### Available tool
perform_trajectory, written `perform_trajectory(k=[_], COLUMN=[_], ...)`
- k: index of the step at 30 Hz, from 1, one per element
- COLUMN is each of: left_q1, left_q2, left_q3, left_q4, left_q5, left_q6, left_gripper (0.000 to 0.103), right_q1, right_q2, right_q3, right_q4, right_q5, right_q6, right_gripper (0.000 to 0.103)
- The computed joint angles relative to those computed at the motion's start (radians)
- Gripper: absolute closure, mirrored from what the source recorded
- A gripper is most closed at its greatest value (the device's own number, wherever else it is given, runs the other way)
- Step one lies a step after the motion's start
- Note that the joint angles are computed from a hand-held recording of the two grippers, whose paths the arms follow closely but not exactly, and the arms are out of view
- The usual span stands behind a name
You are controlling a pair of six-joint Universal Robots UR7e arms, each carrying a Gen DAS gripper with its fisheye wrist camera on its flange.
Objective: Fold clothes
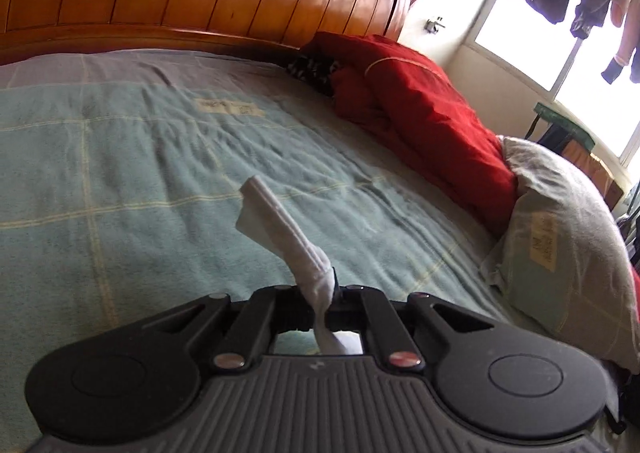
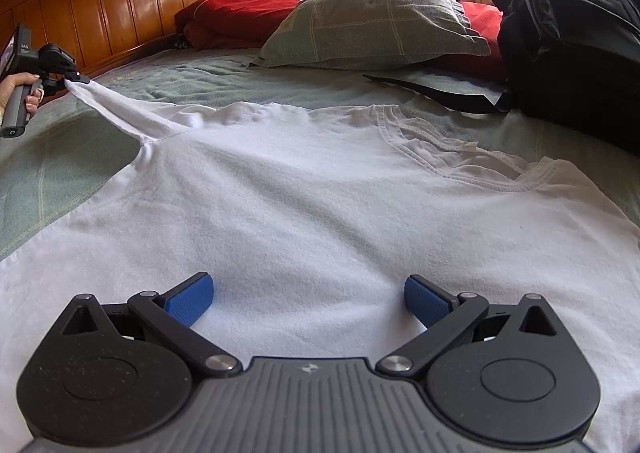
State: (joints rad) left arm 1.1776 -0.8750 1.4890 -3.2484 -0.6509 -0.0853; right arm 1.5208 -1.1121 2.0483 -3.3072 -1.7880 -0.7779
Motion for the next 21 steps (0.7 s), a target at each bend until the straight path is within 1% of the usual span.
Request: perform_trajectory(k=[1, 2, 3, 4, 5, 6, 7, 8, 9, 11, 13, 14, 16, 19, 20, 21], left_q1=[0.001, 0.0, -0.001, -0.008, -0.014, -0.02, -0.026, -0.031, -0.036, -0.049, -0.065, -0.072, -0.089, -0.12, -0.128, -0.137], left_q2=[-0.005, -0.011, -0.014, -0.009, -0.002, 0.006, 0.013, 0.011, 0.002, -0.011, -0.012, -0.01, 0.007, 0.07, 0.096, 0.123], left_q3=[0.004, 0.008, 0.01, 0.006, 0.001, -0.006, -0.013, -0.011, -0.002, 0.015, 0.023, 0.023, 0.009, -0.039, -0.062, -0.077], left_q4=[0.018, 0.041, 0.053, 0.035, 0.014, -0.01, -0.036, -0.048, -0.027, 0.04, 0.125, 0.171, 0.287, 0.433, 0.471, 0.484], left_q5=[0.011, 0.025, 0.049, 0.097, 0.144, 0.191, 0.23, 0.247, 0.249, 0.226, 0.175, 0.144, 0.056, -0.074, -0.109, -0.123], left_q6=[-0.012, -0.029, -0.038, -0.025, -0.008, 0.012, 0.035, 0.048, 0.043, 0.03, 0.015, 0.009, 0.005, 0.048, 0.075, 0.12], left_gripper=[0.09, 0.083, 0.081, 0.073, 0.061, 0.057, 0.054, 0.053, 0.053, 0.053, 0.053, 0.053, 0.054, 0.054, 0.054, 0.054], right_q1=[0.0, 0.0, 0.0, 0.0, 0.0, 0.0, 0.001, 0.0, 0.0, 0.0, 0.0, 0.0, 0.0, 0.0, 0.0, 0.0], right_q2=[0.001, 0.0, -0.001, -0.001, -0.001, -0.001, -0.001, -0.002, -0.002, -0.002, -0.003, -0.003, -0.004, -0.005, -0.004, -0.004], right_q3=[-0.001, 0.0, 0.001, 0.001, 0.001, 0.002, 0.002, 0.003, 0.004, 0.004, 0.005, 0.005, 0.006, 0.007, 0.006, 0.005], right_q4=[0.0, 0.0, -0.001, -0.001, -0.002, -0.002, -0.002, -0.003, -0.003, -0.003, -0.003, -0.003, -0.003, -0.003, -0.002, -0.002], right_q5=[0.0, 0.0, -0.001, -0.001, -0.001, -0.001, -0.001, -0.001, -0.001, -0.001, -0.001, -0.001, -0.001, 0.0, 0.0, 0.0], right_q6=[-0.001, -0.001, -0.002, -0.003, -0.004, -0.004, -0.004, -0.004, -0.005, -0.005, -0.006, -0.006, -0.007, -0.007, -0.007, -0.007], right_gripper=[0.0, 0.0, 0.0, 0.0, 0.0, 0.0, 0.0, 0.0, 0.0, 0.0, 0.0, 0.0, 0.0, 0.0, 0.0, 0.0])
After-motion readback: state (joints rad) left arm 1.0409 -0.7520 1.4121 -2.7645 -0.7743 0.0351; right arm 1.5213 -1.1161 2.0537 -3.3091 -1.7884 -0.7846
